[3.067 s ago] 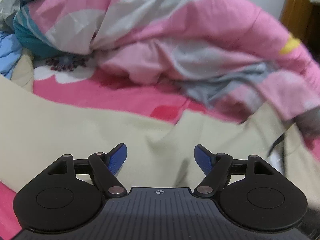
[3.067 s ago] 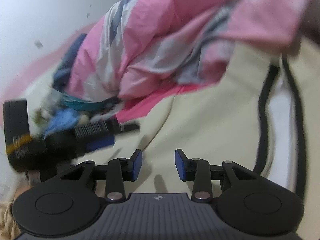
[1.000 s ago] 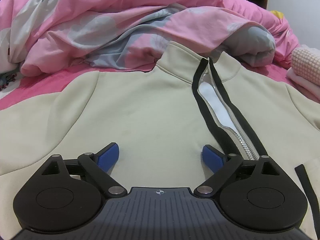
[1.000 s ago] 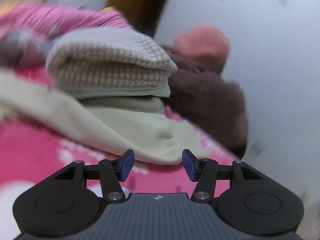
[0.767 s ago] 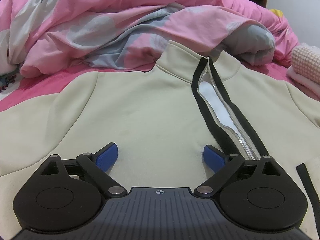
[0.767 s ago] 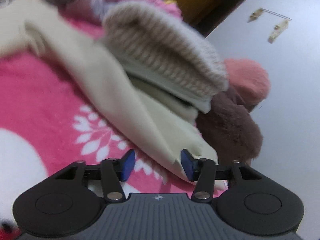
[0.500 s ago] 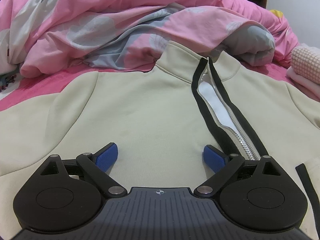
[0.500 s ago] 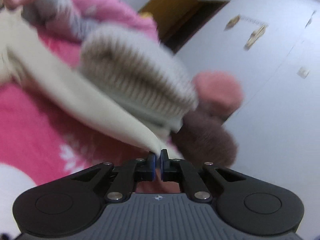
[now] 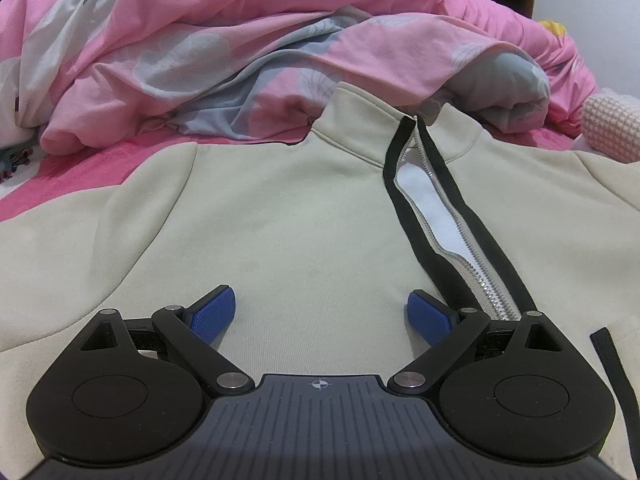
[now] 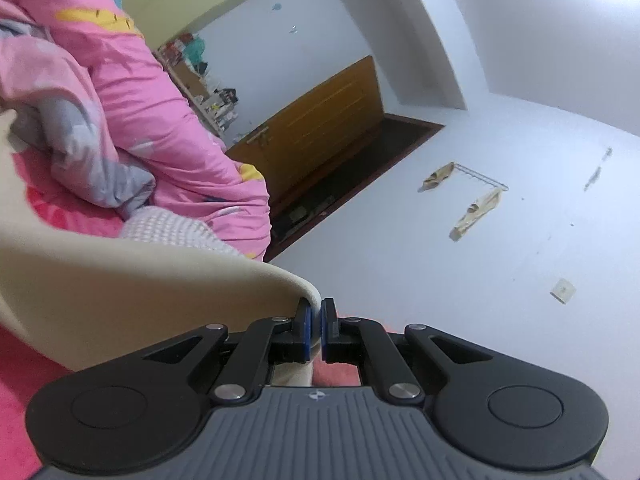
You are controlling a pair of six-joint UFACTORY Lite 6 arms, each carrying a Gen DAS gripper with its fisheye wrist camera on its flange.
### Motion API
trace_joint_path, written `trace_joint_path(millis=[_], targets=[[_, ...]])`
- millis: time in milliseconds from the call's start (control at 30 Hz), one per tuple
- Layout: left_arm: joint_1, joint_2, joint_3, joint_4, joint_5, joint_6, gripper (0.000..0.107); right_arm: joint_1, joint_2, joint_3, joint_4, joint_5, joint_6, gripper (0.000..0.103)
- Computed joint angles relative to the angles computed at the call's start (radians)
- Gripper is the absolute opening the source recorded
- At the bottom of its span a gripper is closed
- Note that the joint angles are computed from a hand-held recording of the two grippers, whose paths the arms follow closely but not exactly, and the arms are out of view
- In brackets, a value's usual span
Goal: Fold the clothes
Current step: 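Grasp the cream sleeve cuff with the right tool and lift it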
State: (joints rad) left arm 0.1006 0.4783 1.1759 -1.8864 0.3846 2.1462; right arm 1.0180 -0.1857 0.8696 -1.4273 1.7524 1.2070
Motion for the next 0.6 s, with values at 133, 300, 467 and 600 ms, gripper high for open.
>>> trace_joint_path(millis=[133, 300, 467, 600], targets=[[-0.002, -0.002, -0.001, -0.002, -0.004, 0.003, 0.094, -0.306, -0.008, 0.019, -0.019, -0.286, -0.055, 0.006], [-0.001, -0.003, -0.003, -0.003, -0.003, 0.005, 0.095, -0.633, 0.009, 0.025, 0.069, -0.598, -0.049, 0.033], [-0.004, -0.002, 0.002, 0.008, -0.008, -0.006, 0.096, -0.767, -0.159, -0.031, 0.202, -0.781, -0.034, 0.059], [-0.007, -0.002, 0.002, 0.002, -0.012, -0.002, 0.096, -0.934, -0.333, -0.057, 0.395, -0.972, -0.153, 0.068]])
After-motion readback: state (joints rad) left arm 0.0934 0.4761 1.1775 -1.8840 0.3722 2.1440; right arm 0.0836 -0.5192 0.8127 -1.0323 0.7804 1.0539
